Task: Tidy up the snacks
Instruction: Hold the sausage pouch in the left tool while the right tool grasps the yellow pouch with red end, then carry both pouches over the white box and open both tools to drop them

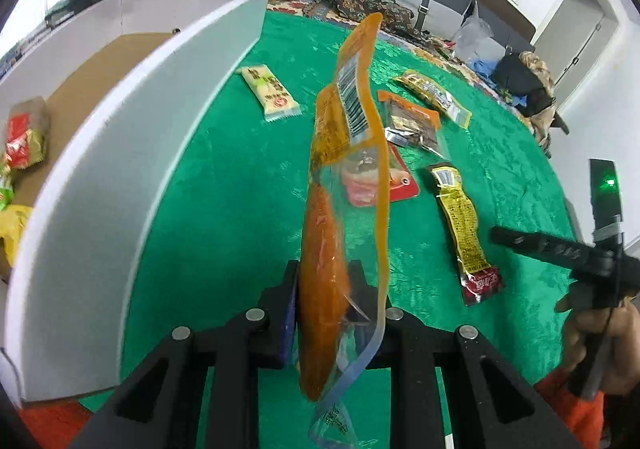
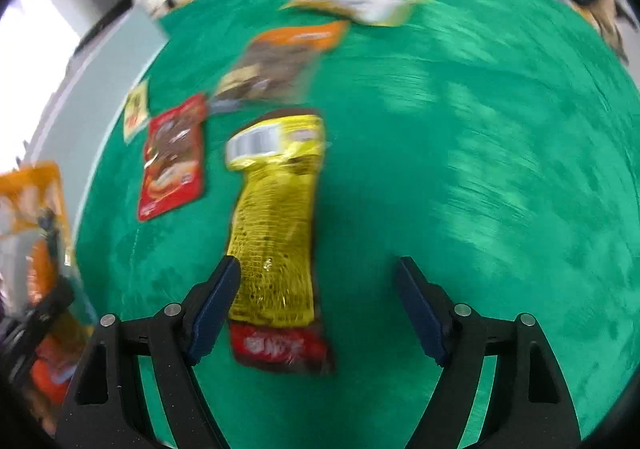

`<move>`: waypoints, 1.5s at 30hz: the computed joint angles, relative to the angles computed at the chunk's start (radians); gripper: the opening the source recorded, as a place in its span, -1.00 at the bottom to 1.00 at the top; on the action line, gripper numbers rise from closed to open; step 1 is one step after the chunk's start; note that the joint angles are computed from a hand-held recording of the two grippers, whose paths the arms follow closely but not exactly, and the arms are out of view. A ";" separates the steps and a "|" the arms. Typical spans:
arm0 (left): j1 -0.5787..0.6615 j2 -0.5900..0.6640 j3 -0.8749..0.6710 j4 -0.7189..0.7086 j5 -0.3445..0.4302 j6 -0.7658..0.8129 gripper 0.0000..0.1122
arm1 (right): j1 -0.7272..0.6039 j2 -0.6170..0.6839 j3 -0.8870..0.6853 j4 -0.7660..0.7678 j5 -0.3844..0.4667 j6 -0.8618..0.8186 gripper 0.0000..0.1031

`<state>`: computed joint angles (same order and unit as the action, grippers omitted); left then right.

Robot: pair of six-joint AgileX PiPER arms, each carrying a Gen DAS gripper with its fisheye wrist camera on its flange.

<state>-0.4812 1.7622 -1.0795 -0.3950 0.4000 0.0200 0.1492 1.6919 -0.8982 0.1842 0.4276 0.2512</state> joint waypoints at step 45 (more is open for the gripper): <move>0.599 -0.129 -0.158 0.172 0.217 0.038 0.46 | 0.357 0.352 -1.105 0.421 0.362 -0.161 0.32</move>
